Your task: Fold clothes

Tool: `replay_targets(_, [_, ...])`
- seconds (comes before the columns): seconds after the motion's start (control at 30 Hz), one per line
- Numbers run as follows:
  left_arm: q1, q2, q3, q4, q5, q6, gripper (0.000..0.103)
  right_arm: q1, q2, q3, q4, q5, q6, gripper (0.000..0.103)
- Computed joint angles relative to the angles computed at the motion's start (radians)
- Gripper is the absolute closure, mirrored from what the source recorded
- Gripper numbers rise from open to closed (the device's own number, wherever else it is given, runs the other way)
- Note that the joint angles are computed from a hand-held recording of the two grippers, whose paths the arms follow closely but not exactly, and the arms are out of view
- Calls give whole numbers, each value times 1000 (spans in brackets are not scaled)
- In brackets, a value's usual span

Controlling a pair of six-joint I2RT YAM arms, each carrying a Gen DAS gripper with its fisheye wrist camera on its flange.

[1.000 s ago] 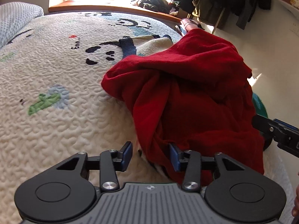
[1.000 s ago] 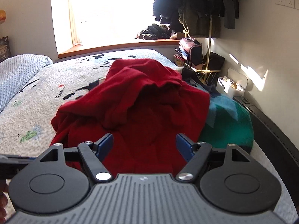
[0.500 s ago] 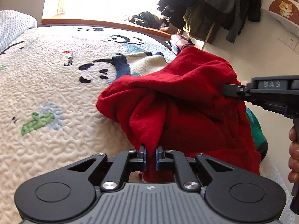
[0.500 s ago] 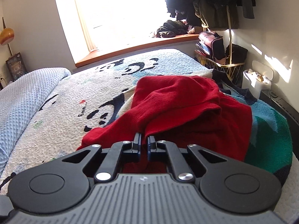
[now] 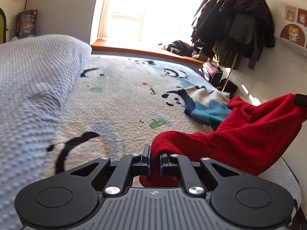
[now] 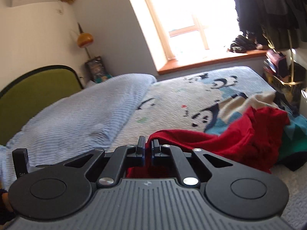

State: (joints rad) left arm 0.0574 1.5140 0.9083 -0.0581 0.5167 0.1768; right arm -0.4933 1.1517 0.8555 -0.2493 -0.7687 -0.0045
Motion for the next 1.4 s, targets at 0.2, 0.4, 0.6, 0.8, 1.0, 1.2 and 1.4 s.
replay_targets(0.2, [401, -305, 265, -491, 337, 191, 94, 37, -136, 363, -341, -136, 8, 97])
replay_targets(0.4, [354, -160, 509, -504, 138, 174, 94, 368, 215, 693, -342, 245, -26, 97])
replay_targets(0.6, [111, 315, 552, -368, -293, 126, 88, 517, 758, 711, -87, 600, -52, 83])
replay_targets(0.8, [106, 584, 467, -176, -484, 175, 78, 475, 866, 362, 213, 668, 102, 63])
replay_targets(1.0, [9, 522, 305, 154, -272, 338, 48, 364, 842, 134, 501, 524, 10, 59])
replay_targets(1.2, [-155, 747, 525, 97, -305, 414, 43, 386, 1090, 325, 451, 546, 107, 61])
replay_targets(1.4, [-152, 942, 799, -151, -219, 352, 56, 359, 1127, 328, 432, 378, 171, 67])
